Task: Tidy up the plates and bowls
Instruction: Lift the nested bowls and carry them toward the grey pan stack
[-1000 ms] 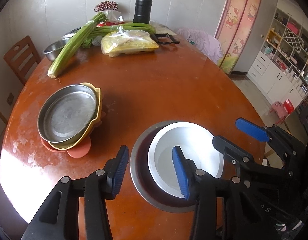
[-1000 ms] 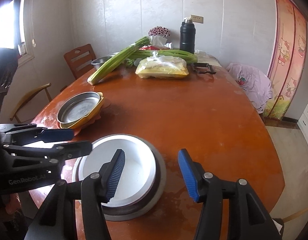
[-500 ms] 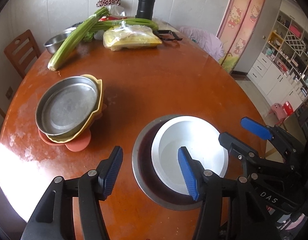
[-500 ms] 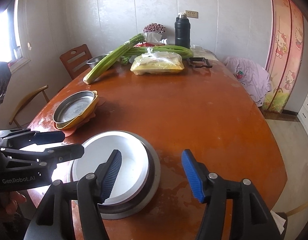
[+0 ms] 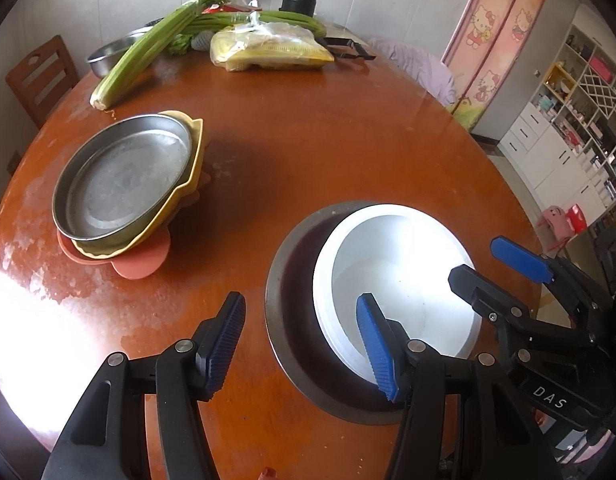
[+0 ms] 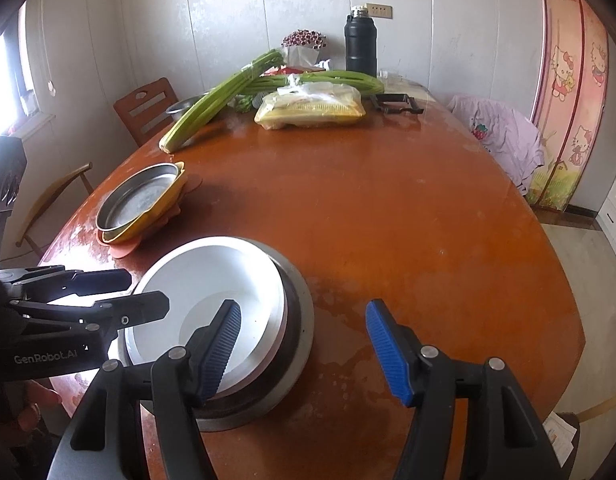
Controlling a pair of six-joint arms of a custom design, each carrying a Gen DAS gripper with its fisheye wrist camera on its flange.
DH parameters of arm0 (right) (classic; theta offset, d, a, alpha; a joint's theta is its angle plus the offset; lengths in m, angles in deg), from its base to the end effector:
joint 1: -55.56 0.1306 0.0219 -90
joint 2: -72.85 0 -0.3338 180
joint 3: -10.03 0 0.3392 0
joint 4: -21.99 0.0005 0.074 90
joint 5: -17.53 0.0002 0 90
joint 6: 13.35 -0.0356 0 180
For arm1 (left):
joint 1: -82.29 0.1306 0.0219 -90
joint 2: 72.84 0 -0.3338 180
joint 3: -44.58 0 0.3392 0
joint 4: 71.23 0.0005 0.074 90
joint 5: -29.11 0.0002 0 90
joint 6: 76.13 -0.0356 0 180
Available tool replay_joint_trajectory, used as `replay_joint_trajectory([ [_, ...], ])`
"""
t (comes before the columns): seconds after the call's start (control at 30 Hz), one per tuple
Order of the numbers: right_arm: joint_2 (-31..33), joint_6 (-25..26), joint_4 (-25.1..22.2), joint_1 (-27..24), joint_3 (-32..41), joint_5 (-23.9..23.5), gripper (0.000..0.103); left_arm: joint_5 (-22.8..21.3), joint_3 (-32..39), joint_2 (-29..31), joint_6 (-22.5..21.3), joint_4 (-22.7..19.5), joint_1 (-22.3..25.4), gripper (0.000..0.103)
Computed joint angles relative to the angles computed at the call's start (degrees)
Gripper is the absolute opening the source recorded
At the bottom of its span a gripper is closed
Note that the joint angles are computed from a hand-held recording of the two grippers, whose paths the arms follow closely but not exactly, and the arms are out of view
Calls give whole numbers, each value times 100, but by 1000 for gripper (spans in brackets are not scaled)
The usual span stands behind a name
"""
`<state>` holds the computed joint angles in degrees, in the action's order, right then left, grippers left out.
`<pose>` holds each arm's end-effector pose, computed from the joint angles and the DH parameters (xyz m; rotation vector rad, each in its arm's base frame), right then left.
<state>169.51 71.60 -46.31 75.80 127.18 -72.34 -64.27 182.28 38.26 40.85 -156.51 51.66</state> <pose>0.4241 0.1558 0.4995 -0.3181 2.3940 0.2013 0.4329 -0.2545 0.5002 0.0618 2.6197 -0.2862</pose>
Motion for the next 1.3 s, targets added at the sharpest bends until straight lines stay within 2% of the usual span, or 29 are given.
replay_joint_trajectory([
  [0.17, 81, -4, -49, -13, 0, -99, 65, 87, -66, 47, 38, 47, 32, 60],
  [0.43, 132, -45, -56, -48, -75, -311, 65, 265, -226, 39, 98, 190, 78, 67],
  [0.7, 267, -28, -208, -53, -43, -562, 65, 409, -215, 143, 89, 234, 93, 67],
  [0.8, 293, -49, -195, -101, -46, -731, 64, 661, -260, 179, 98, 252, 124, 59],
  [0.9, 318, -68, -194, -157, -35, -1052, 53, 779, -209, 225, 172, 292, 106, 49],
  [0.97, 359, -49, -268, -151, 29, -1120, 51, 692, -84, 295, 181, 187, 76, 49],
  [1.3, 721, -68, -624, -11, 692, -1025, 50, 747, 308, 401, 182, -50, 249, 48],
])
